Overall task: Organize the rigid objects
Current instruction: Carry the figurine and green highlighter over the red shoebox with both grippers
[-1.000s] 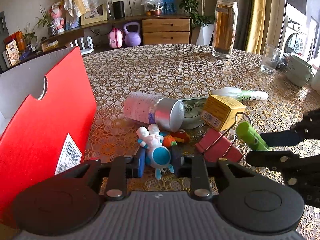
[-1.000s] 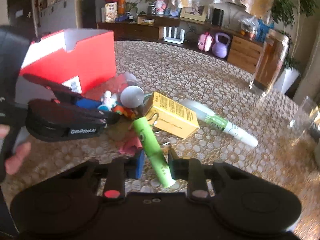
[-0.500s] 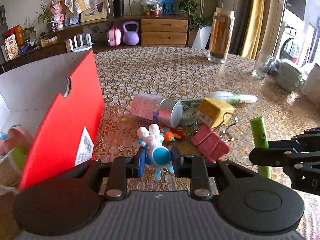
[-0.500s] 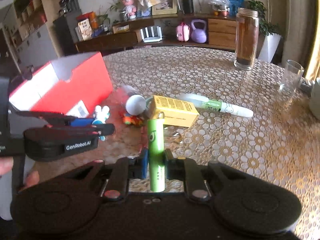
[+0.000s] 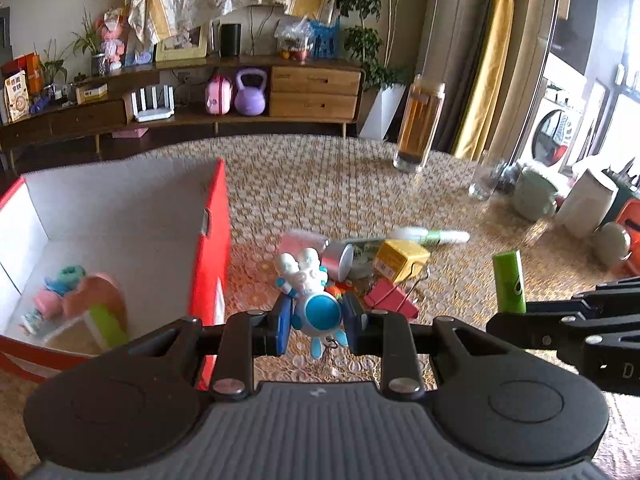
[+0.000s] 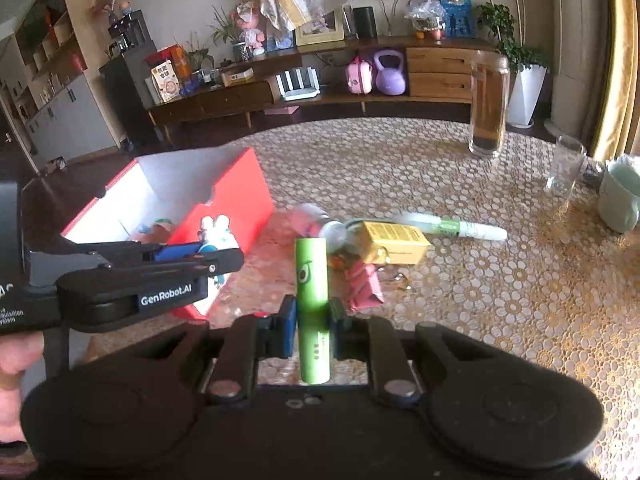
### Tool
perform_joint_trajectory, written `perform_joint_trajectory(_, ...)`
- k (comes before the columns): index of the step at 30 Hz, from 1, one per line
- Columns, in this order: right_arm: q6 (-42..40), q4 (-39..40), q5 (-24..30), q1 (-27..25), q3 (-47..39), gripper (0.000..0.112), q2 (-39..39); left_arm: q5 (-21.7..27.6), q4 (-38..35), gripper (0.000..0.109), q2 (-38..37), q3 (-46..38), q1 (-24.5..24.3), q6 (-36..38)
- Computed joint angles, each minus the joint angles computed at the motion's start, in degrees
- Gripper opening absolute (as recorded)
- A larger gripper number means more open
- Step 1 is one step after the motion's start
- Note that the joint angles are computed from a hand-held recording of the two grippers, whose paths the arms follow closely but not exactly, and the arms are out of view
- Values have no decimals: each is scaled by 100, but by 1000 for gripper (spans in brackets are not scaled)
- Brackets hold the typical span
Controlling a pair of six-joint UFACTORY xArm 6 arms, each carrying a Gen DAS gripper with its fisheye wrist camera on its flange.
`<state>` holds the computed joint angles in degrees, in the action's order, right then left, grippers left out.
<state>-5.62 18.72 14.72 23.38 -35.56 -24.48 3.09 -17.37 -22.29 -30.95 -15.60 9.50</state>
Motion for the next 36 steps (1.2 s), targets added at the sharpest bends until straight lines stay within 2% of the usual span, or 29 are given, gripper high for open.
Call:
perform_joint_trajectory(2,416,-393,57,87,-48,16,-87,268,-577,26,-220,-52,46,565)
perform_joint_trajectory(5,1057,-1033,166,201,-187,16,-124,747,-1072,26,-515,-170,194,1150)
perform_joint_trajectory(14,2236,-2030,410,584,-710,16,63,1688,-1585,26,-1000,-478,849,2016)
perform_joint_trajectory(22,2579,-2454,452,948,-1384,16,619,2333,-2024,26,-891,-947,1676,2771)
perform_joint_trajectory(28,2704,-2624,484,1203,-2009,16,1239,2593,-2103,26,-665,-1254,2277,3135)
perform_joint_trajectory(36,2494,-2468,535,1450,-2813,16,2066,2812,-2167,26,-238,-1609,2893,3490)
